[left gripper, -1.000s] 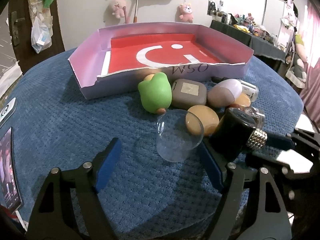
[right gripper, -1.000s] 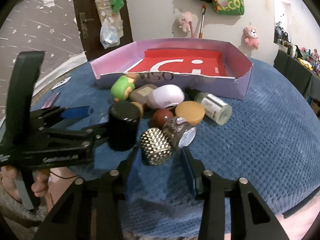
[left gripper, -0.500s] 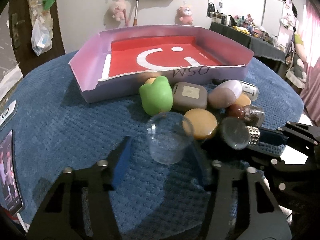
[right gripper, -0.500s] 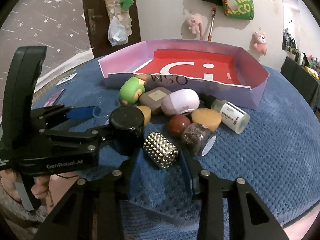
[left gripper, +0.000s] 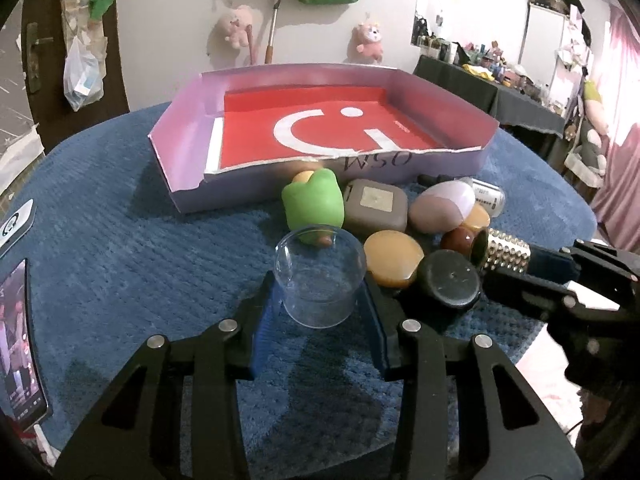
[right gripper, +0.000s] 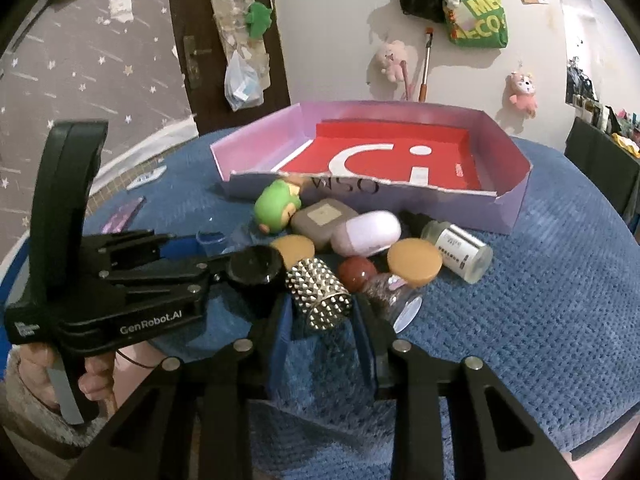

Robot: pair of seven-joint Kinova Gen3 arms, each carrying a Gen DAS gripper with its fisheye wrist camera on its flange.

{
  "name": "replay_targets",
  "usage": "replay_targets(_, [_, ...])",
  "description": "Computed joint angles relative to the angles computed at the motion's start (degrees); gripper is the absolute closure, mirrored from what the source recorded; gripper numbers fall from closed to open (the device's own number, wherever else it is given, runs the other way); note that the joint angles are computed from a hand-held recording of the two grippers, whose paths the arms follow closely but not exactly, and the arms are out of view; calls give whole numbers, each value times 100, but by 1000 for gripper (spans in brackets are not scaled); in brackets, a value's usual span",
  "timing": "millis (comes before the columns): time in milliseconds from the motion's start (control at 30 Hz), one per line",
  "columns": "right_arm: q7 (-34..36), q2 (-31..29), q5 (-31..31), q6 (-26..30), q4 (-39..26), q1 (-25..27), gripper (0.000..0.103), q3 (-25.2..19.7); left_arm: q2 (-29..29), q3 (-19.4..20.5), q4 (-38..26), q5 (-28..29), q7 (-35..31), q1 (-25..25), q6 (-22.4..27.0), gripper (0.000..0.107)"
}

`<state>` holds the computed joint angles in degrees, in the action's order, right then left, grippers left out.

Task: Organize rigid objects
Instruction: 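Close the left tool on the clear cup while the right tool grasps the studded cylinder, then lift both held objects and carry them over the red-lined pink box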

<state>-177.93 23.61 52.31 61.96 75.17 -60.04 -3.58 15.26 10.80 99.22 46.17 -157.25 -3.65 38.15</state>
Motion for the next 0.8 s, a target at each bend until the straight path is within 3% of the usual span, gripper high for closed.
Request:
replay_targets(400, [-69,-94,249,20,15,54,70,-4,-104,-6,-97,343,-219,-34,12,71])
replay_targets(800, [39,-225,389,-157,-4,321,70,21,14,91,-596,50,191,202,-287,70])
